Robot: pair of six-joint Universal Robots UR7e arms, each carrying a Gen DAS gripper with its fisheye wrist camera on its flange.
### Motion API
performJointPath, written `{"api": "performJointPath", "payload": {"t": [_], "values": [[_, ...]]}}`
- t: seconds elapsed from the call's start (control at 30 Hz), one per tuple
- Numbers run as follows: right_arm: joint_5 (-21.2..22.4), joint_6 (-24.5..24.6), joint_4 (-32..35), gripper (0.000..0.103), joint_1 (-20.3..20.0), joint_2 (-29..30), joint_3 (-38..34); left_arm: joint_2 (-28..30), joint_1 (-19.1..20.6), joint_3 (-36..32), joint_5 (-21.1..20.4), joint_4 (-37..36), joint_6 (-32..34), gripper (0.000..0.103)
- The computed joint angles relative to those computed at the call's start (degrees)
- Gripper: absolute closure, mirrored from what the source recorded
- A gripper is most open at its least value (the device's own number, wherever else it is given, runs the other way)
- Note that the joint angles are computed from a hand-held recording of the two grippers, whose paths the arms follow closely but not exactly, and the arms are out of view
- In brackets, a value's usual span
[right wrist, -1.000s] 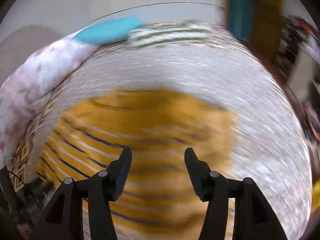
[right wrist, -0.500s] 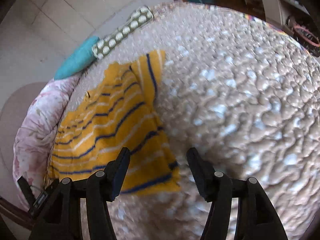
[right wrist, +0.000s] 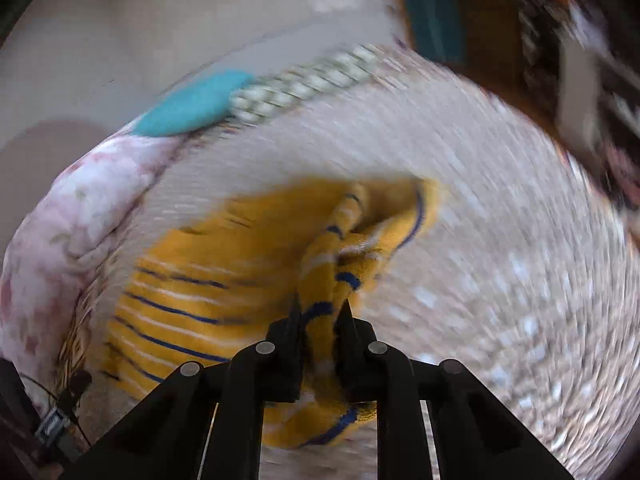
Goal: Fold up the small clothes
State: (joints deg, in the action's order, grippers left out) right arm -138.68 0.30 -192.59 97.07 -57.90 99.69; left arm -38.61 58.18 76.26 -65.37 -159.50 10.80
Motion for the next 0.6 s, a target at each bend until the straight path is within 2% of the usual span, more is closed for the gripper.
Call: {"api": "performJointPath", "payload": {"t": [0.07,0.17,0.23,0.33,0.43,0.53,0.6], "values": [[0.3,-3.8,3.4,0.092,2.7,4.5,-7.1,0.9,0.4,-1.7,6.5,-3.8,-0.2,0.012],[3.7,-6.9,10.0,0.093,5.0,11.6,-17.4,1.9,2.1,-5.6,10.9,-3.1,-3.9,0.012],[6.7,-7.9,15.0,0.093,5.4,16.6,-23.7,2.0,3.6,-7.8,10.5,-0.2,-8.3,0.012],[9.5,-6.9,21.8,0.093,5.3,22.2,-29.3,2.1,5.7,-11.1,8.2,5.3,-14.5,0.012],[11.5,-5.7,30.2,0.093,4.2,27.6,-34.7,1.9,6.6,-11.7,5.9,7.0,-16.5,0.012],[11.7,-6.3,31.3,0.089,3.5,29.7,-36.2,1.9,6.6,-11.7,4.5,7.4,-15.9,0.012],[13.9,-5.4,29.8,0.087,2.9,27.8,-33.3,1.8,6.5,-11.5,3.6,7.9,-15.4,0.012]]}}
